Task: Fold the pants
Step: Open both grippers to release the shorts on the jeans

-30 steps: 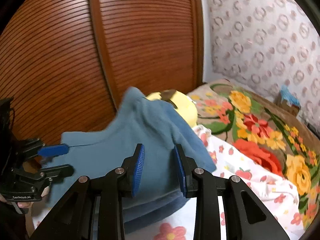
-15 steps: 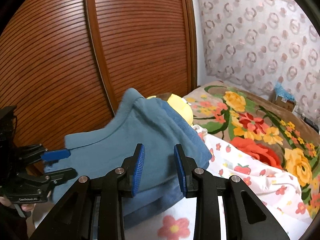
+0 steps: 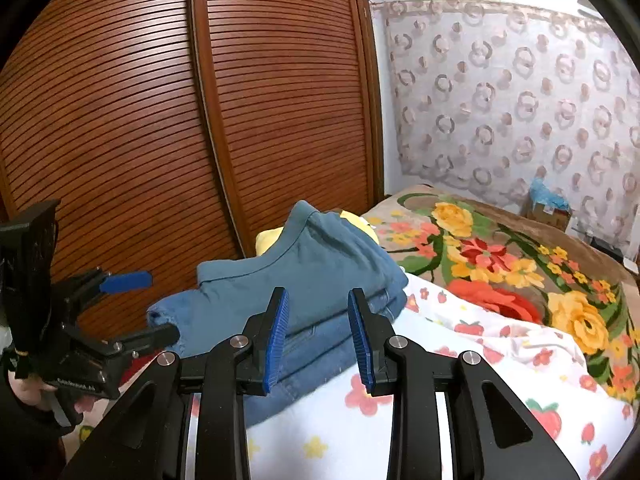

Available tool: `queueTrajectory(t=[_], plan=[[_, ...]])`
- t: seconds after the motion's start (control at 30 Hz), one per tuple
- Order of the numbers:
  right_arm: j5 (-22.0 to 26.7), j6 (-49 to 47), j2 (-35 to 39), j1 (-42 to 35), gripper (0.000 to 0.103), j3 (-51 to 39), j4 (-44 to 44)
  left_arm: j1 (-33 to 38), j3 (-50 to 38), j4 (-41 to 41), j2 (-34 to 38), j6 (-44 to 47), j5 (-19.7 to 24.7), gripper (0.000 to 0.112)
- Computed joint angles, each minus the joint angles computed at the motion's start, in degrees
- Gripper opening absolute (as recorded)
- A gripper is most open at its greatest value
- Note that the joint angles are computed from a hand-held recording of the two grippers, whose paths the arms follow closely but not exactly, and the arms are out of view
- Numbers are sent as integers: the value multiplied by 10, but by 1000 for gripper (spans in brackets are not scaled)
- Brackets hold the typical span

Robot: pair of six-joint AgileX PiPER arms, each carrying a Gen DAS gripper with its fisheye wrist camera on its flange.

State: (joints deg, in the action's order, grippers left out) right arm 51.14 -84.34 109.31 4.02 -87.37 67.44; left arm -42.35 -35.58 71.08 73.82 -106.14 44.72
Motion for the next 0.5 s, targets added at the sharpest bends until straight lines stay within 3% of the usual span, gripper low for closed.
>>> queueTrajectory(t=[0.03,0.23,0.5], plan=[[-3,-10,-14,-5,33,19,5,-15,-3,-4,-3,0,14,103],[7,-54,-81,-42,46,109,32,-92,-18,-14,-16,-12,84,103],[13,-92,-166,-97,53,218,50,-182,-44,-31,-7,-29,165,103]])
